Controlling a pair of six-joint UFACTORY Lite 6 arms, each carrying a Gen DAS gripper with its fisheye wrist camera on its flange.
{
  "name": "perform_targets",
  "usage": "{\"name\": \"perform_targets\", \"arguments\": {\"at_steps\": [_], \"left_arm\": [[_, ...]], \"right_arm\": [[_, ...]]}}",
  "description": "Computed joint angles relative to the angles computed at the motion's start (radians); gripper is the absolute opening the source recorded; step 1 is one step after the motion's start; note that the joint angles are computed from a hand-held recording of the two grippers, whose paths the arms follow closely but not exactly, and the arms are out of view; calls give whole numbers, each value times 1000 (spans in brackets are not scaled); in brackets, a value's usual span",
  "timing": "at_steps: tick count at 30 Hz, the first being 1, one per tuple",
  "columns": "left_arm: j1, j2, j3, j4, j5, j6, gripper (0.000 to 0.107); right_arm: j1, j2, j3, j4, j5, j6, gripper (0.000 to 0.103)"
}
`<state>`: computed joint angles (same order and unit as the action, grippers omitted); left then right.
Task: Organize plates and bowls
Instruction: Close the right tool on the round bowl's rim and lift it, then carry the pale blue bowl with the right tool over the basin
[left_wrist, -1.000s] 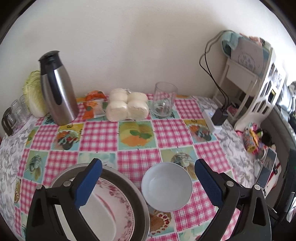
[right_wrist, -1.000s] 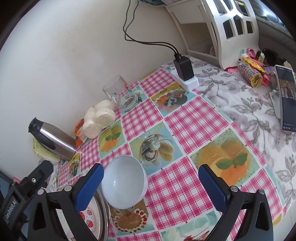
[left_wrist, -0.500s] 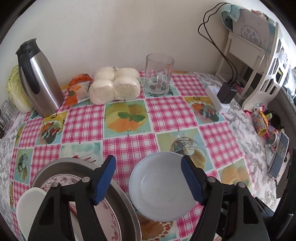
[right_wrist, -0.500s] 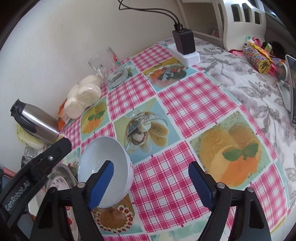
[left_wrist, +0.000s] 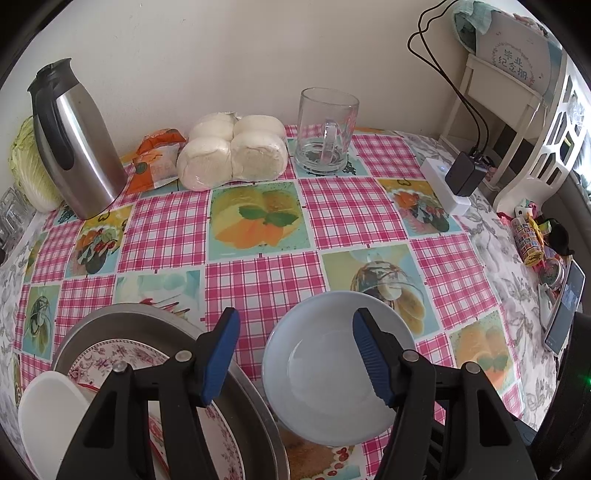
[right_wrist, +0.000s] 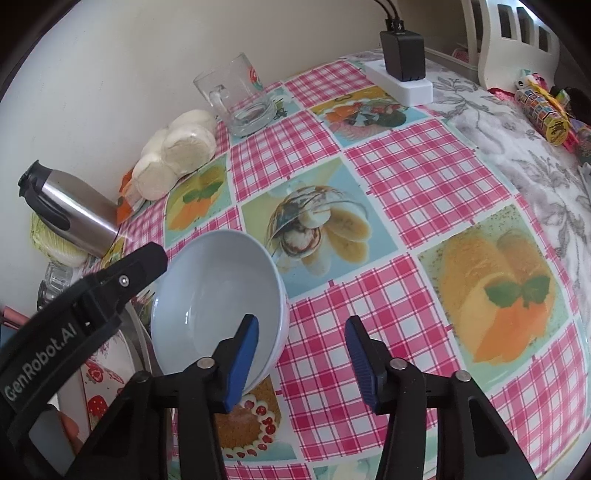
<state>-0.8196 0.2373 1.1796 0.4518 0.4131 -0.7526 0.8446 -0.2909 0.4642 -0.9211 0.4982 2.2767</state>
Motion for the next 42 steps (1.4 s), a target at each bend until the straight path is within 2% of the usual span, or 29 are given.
{"name": "perform_targets", "arguments": {"at_steps": [3, 7, 9, 14, 21, 31, 42], "left_arm": [[1, 6, 1, -5, -2, 5, 64], [1, 9, 3, -6, 0, 6, 64], [2, 11, 4, -6, 0, 7, 64], [3, 16, 7, -12, 0, 14, 64], [4, 32, 10, -44, -10, 48, 64], [-9, 91, 30, -117, -8, 131, 47], [-35, 171, 60, -135, 8, 148, 45]], "right_arm": [[-3, 18, 2, -24, -24, 21, 34], [-3, 22, -5, -92, -55, 79, 25], [1, 21, -8, -125, -63, 111, 17], [12, 34, 1, -146, -51, 131, 14], [-2, -32, -47, -136, -36, 134, 8], [-34, -119, -112, -116, -44, 125, 7], [-60, -107, -136, -153, -95, 170, 7]]}}
